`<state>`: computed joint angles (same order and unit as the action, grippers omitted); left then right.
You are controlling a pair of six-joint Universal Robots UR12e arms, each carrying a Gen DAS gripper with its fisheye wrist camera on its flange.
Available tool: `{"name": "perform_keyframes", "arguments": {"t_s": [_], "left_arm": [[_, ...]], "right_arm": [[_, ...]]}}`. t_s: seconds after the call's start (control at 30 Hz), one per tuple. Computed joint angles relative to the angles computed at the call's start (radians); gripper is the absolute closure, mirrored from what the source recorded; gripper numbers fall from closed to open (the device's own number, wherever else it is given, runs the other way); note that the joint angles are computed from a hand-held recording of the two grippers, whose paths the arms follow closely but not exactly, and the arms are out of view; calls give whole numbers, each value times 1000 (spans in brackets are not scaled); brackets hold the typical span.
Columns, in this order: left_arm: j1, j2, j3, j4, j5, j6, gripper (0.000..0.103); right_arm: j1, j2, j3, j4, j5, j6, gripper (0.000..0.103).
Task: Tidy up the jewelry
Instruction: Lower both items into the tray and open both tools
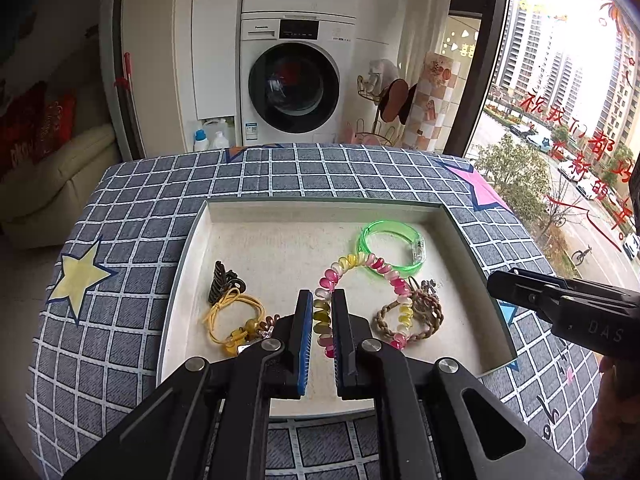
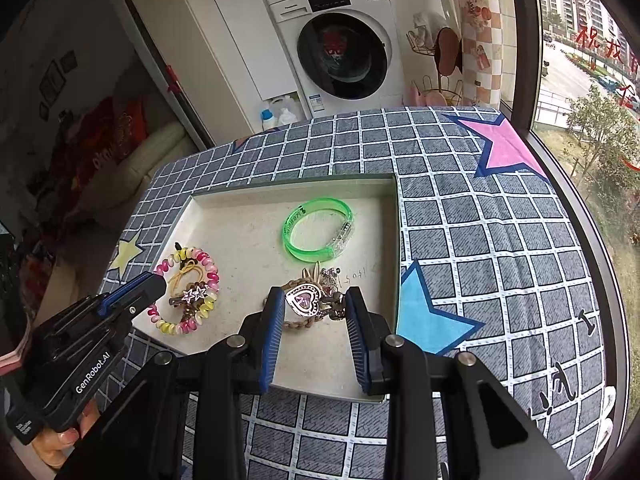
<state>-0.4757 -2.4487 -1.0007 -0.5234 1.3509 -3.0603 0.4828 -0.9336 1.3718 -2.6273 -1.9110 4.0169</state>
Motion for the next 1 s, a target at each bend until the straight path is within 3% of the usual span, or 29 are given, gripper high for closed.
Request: {"name": "perform_keyframes", "arguments": {"t_s": [0.3,0.8,1.0], "left_arm": [[-19,-87,123,-75,87,20,82],[-31,-107,137,-87,144,27,81],[-32,-97,124,-67,140,34,81]], "right_arm": [[-30,53,-52,53,24,-15,69],[-43,80,-58,65,72,1,68],[-48,69,-35,6,108,31,53]]}}
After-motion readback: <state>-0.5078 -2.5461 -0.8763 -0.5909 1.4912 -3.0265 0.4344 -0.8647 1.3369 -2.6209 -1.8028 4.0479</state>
